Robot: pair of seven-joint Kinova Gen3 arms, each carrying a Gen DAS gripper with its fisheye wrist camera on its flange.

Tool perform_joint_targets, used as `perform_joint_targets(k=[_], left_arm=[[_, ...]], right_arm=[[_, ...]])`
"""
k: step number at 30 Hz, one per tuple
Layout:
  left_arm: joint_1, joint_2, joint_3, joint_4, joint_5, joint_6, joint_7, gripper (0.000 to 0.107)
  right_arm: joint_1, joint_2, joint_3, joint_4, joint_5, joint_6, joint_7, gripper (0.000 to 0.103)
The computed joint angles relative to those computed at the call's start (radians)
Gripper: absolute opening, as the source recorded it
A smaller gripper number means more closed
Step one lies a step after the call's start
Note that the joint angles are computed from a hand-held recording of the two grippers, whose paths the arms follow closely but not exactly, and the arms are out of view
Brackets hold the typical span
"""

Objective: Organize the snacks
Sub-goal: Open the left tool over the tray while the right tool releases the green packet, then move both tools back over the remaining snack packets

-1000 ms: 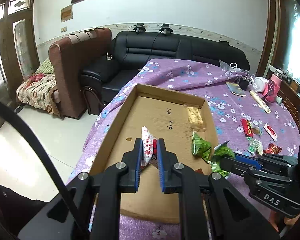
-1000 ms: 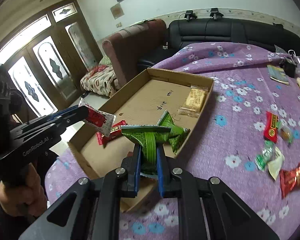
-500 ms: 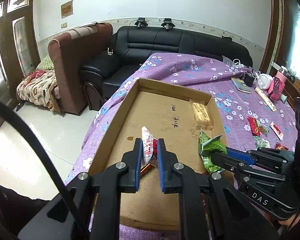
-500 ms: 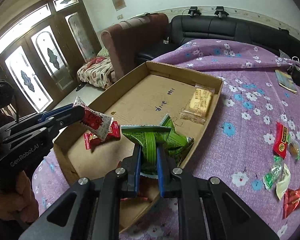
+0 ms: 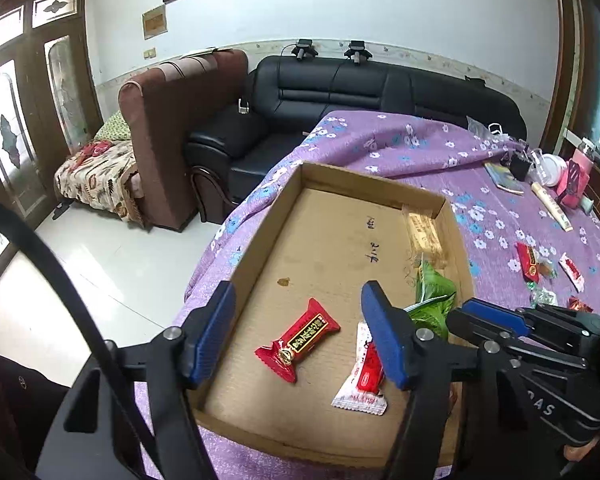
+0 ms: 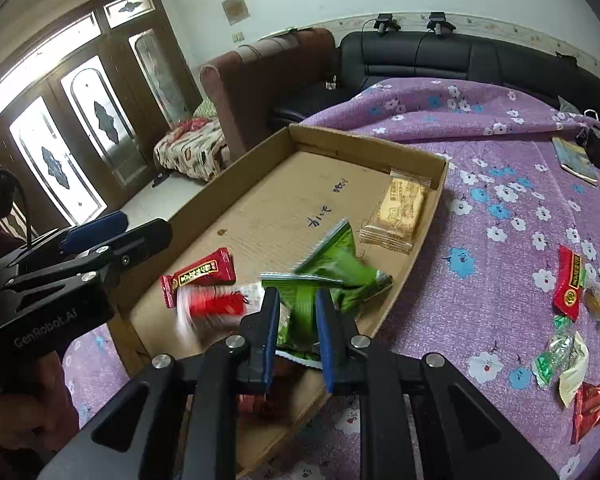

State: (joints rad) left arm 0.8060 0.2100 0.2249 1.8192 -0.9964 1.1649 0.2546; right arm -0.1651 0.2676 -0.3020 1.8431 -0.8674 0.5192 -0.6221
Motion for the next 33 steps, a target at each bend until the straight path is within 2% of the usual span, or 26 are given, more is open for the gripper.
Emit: perform_joint_targets(k=[5,7,9,12,21,33], left_arm=[[0.017,0.013,0.005,-0.034,0.002,0.034,-0.004,0.067],[0.032,0.025,0.006,-0.056,0.000,0.054,-0.008,0.069],[0.050,0.040,0.005,-0.082,-0.002,0.080,-0.006,0.073],[0.090,0.071,0.001,-0.130,-0.012,0.135,-0.001,0.080],[0.177,0.153,-0.024,-0.268,-0.012,0.173,-0.090,0.081],[0.260,0.222,-0.080,-0.402,0.009,0.189,-0.186,0.081]], right_arm=[[0.057,-0.045,0.010,0.033,-0.078,0.041,0.079,0.017],[0.069,-0.068,0.031,0.053,-0.111,0.051,0.110,0.021],[0.085,-0.097,0.059,0.078,-0.149,0.061,0.144,0.034],[0.100,-0.141,0.111,0.117,-0.196,0.071,0.200,0.043],[0.147,-0.204,0.247,0.198,-0.226,0.106,0.242,0.044],[0.233,-0.225,0.333,0.231,-0.224,0.158,0.280,0.044]])
